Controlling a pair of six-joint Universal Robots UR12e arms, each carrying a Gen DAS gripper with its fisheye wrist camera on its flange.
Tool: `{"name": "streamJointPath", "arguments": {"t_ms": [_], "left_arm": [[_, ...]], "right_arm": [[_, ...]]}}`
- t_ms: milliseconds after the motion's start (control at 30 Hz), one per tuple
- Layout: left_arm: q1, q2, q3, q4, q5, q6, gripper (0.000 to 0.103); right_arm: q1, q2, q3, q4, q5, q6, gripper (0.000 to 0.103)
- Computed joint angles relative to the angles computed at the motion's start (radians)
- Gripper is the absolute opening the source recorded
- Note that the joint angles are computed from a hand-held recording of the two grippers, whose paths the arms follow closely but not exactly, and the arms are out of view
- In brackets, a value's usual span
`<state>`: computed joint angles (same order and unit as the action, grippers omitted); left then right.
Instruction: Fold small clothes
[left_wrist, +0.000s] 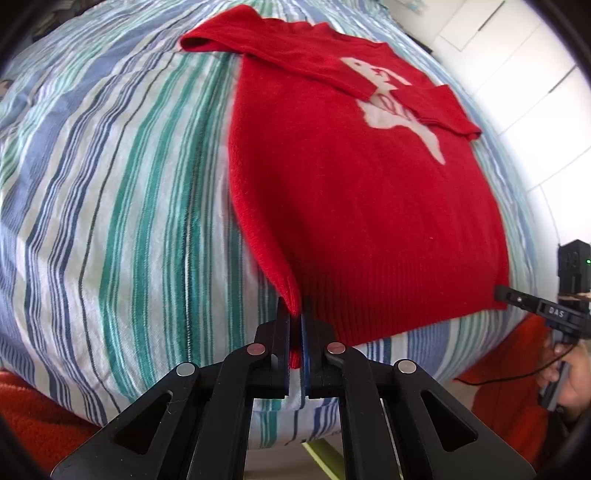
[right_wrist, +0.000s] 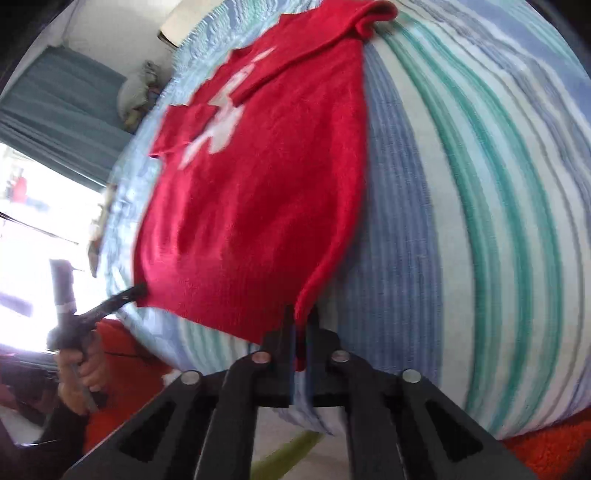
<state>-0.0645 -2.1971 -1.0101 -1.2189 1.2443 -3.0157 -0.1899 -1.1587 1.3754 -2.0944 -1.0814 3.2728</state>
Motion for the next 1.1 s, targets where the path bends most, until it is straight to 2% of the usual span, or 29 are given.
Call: {"name": "streamJointPath", "arguments": {"t_ms": [67, 167, 267, 400, 633, 733, 1100], "left_arm": [[-0.002, 0.017, -0.023, 0.024, 0.026, -0.011, 0.002], [0.005, 0.043, -0.068, 0.059, 0.043, -0.045, 0.002], [0.011, 0.034, -0.071, 0.044, 0.032, -0.093, 0.002], [-0.004, 0.03, -0.067, 0.051, 0.085, -0.066, 0.002], [-0.026, 0.015, -0.049, 0.056, 0.144, -0.059, 0.004], [-0.038, 0.004, -0.032, 0.057, 0.172, -0.065, 0.007], [-0.043, 0.012, -0.041, 0.063, 0.204, -0.061, 0.007]], "right_arm": [[0.007, -0.009, -0.026, 0.061, -0.083, 0.004, 0.003], [0.013, -0.03, -0.027, 0.073, -0.172, -0.015, 0.003], [0.011, -0.015, -0.028, 0.096, -0.185, 0.001, 0.003], [0.019, -0.004, -0.024, 0.062, -0.217, 0.006, 0.002], [0.016, -0.015, 0.017, -0.015, -0.205, 0.023, 0.001], [0.015, -0.022, 0.026, -0.025, -0.2, 0.025, 0.001], [0.011, -0.035, 0.044, -0.043, -0.197, 0.024, 0.002]]}}
